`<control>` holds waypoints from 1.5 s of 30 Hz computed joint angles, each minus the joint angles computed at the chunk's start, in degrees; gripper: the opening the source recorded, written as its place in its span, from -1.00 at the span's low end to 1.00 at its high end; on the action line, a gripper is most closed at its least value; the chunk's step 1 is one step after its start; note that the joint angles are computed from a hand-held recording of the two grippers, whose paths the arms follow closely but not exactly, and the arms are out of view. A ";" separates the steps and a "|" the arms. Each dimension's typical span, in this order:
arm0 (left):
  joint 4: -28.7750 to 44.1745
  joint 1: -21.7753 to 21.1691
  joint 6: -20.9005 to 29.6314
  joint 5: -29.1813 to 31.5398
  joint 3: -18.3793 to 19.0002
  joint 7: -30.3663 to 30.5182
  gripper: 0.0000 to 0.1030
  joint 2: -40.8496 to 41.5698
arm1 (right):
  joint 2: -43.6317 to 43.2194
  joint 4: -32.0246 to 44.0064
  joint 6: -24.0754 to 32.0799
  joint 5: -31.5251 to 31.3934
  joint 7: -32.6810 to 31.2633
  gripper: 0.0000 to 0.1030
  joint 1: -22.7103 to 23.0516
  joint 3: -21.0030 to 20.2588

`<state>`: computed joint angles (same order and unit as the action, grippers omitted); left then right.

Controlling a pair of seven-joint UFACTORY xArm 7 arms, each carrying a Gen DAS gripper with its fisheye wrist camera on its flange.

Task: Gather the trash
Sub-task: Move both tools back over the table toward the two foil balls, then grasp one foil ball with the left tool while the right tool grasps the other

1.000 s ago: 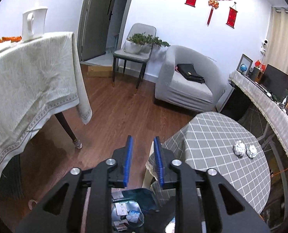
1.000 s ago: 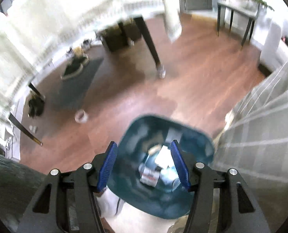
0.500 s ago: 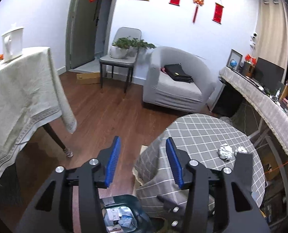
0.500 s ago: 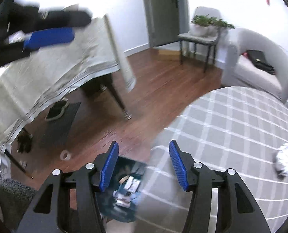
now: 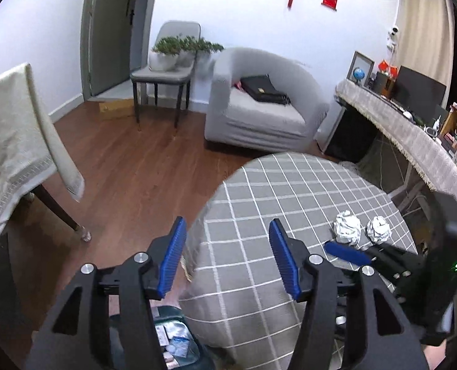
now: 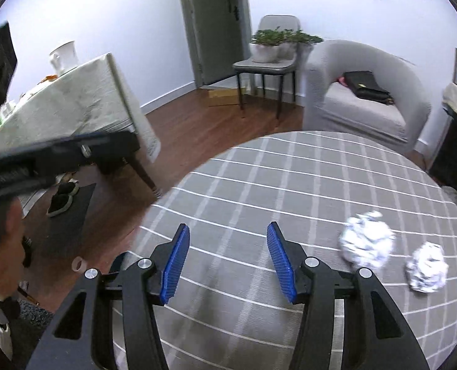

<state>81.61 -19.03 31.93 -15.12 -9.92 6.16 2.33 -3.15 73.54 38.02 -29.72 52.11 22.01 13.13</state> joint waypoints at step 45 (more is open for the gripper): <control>19.38 -12.59 4.66 10.66 -3.60 -5.86 0.46 20.36 | -24.03 -23.95 -1.98 10.83 -6.80 0.34 -15.82 -0.29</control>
